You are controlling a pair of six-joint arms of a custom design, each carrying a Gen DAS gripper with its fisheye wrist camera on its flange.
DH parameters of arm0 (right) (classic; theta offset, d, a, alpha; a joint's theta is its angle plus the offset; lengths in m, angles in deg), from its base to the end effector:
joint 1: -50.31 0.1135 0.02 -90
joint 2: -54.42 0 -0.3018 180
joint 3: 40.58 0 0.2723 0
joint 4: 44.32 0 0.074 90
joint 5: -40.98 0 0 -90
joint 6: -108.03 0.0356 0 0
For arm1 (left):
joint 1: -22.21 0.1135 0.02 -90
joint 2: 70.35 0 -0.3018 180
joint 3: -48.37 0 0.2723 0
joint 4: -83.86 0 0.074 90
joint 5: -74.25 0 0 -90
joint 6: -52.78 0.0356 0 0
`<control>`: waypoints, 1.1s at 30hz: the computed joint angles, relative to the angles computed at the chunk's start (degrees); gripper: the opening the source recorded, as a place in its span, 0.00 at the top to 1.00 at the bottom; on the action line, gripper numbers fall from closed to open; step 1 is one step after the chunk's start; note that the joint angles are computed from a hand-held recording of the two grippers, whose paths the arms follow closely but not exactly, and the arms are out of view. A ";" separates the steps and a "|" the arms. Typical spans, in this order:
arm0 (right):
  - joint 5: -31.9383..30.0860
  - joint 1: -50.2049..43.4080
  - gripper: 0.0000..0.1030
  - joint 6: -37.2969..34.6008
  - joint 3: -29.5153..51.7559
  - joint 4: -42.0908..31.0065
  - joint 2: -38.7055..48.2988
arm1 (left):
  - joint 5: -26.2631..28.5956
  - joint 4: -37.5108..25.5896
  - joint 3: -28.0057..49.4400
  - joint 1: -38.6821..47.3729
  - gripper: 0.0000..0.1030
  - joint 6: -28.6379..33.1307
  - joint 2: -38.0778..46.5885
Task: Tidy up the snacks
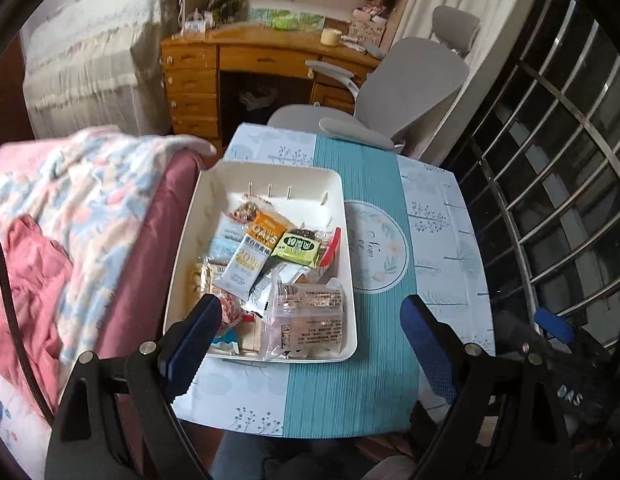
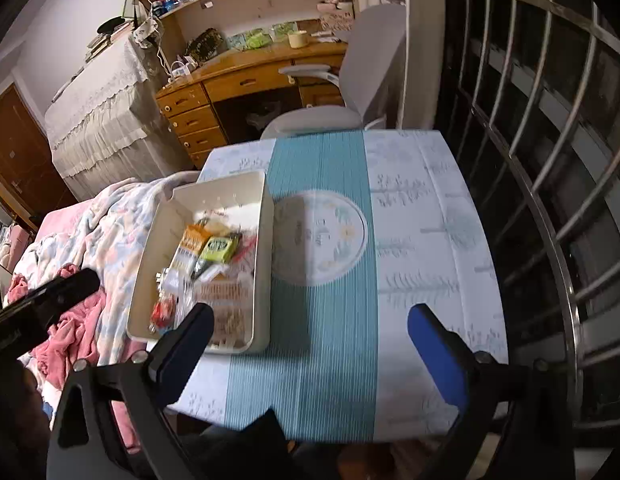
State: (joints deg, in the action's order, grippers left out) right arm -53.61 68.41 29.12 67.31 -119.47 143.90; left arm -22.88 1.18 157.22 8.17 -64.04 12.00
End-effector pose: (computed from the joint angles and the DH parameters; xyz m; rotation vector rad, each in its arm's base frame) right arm 0.3182 0.1070 0.4097 -0.1888 2.5772 0.2947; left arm 0.2769 -0.0647 0.4433 -0.3310 2.5227 -0.1214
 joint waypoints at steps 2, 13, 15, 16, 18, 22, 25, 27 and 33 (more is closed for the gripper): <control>-1.62 -0.14 0.01 0.13 -1.43 -0.97 -1.41 | -2.61 0.03 0.27 -2.82 0.13 -1.23 -0.48; 1.38 1.50 0.01 1.26 -9.48 2.68 -8.69 | -10.10 -2.90 -0.26 -10.73 0.08 -7.71 -0.43; 1.38 1.00 0.00 1.43 -9.64 2.52 -8.78 | -10.24 -2.73 -0.89 -11.00 0.03 -8.06 -0.62; 1.57 0.83 0.00 1.60 -9.68 2.51 -8.76 | -10.18 -2.78 -1.02 -11.14 0.01 -8.30 -0.70; 1.64 0.61 0.00 1.70 -9.46 2.27 -8.40 | -10.28 -3.08 -1.39 -11.55 0.01 -8.92 -0.79; 1.20 0.18 0.00 1.50 -9.15 1.54 -7.41 | -9.94 -3.84 -1.90 -11.71 0.01 -9.84 -0.30; 1.14 -0.28 0.00 1.44 -9.45 1.57 -7.49 | -9.51 -3.83 -1.87 -11.88 0.01 -9.58 0.21; 0.98 -0.52 0.00 1.19 -9.36 1.49 -7.15 | -10.14 -3.86 -1.86 -12.41 0.01 -9.71 0.44; 0.66 -1.29 0.00 0.31 -8.80 1.15 -6.05 | -11.55 -4.53 -0.60 -13.52 0.01 -9.97 1.75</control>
